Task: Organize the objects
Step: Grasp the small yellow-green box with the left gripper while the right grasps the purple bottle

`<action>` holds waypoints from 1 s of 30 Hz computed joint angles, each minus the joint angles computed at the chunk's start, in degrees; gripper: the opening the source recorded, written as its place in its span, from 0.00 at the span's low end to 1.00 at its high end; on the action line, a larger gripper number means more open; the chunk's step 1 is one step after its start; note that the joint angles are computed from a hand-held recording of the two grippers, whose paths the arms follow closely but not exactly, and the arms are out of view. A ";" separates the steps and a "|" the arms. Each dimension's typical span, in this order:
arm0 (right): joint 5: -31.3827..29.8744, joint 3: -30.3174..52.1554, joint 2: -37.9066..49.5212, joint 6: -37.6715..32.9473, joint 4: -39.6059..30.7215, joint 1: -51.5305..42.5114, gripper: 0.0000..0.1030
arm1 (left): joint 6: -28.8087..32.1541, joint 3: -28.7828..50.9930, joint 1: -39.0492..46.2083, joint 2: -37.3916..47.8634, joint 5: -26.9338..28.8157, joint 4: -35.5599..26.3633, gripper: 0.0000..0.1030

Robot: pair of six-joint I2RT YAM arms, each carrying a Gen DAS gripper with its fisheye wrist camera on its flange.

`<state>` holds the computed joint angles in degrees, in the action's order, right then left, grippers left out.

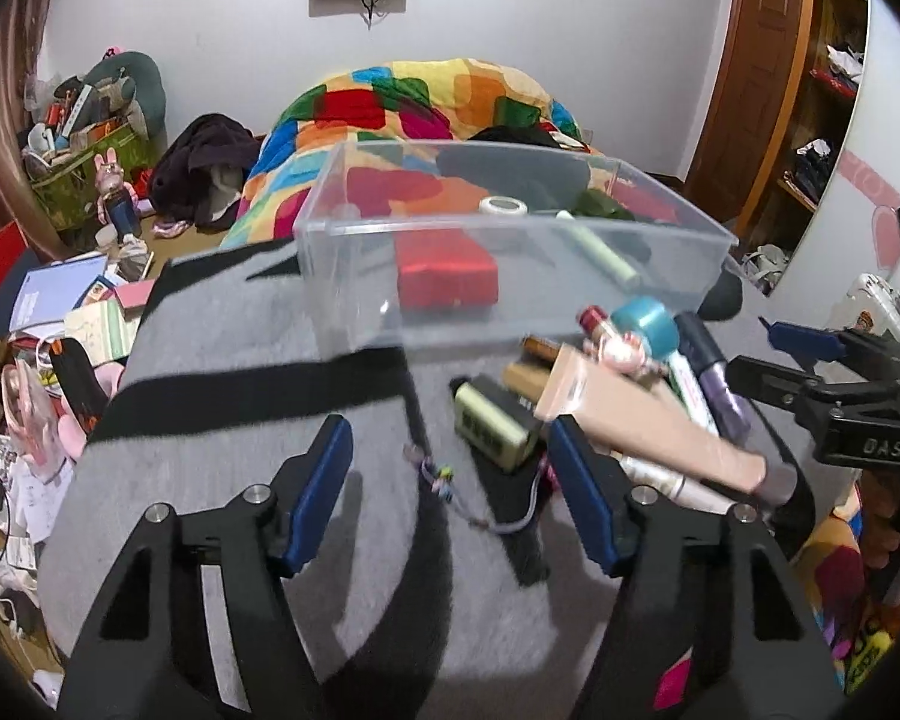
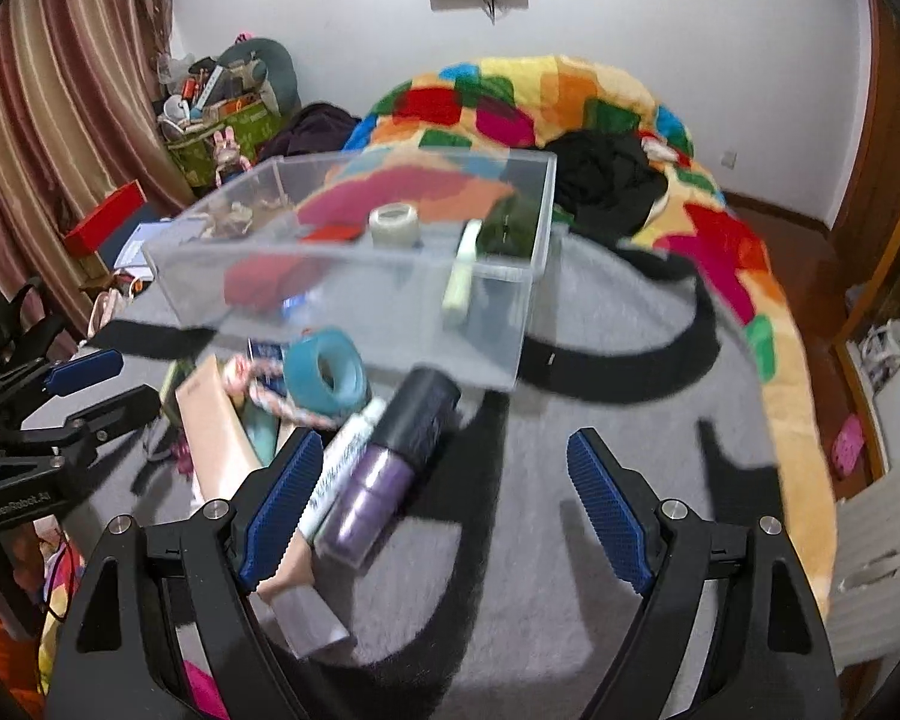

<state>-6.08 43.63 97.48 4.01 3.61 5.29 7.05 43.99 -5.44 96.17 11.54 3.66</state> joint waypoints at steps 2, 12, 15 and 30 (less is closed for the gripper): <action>-1.12 1.23 1.98 0.72 -0.38 -0.04 0.73 | 0.47 -0.34 0.41 0.17 0.32 0.14 0.64; -3.71 0.70 2.80 1.09 -0.79 -2.07 0.38 | -0.86 5.73 -1.58 5.45 0.61 -3.09 0.64; -3.73 -0.06 2.68 0.72 -0.76 -2.99 0.33 | -1.30 6.00 -1.61 6.48 0.69 -2.88 0.56; -2.19 4.72 4.64 -4.78 -3.19 -1.88 0.31 | -0.24 8.70 -0.49 8.03 1.61 -5.54 0.28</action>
<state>-8.26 48.35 102.11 -0.77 0.42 3.41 6.81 52.69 -5.93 104.20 13.14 -1.88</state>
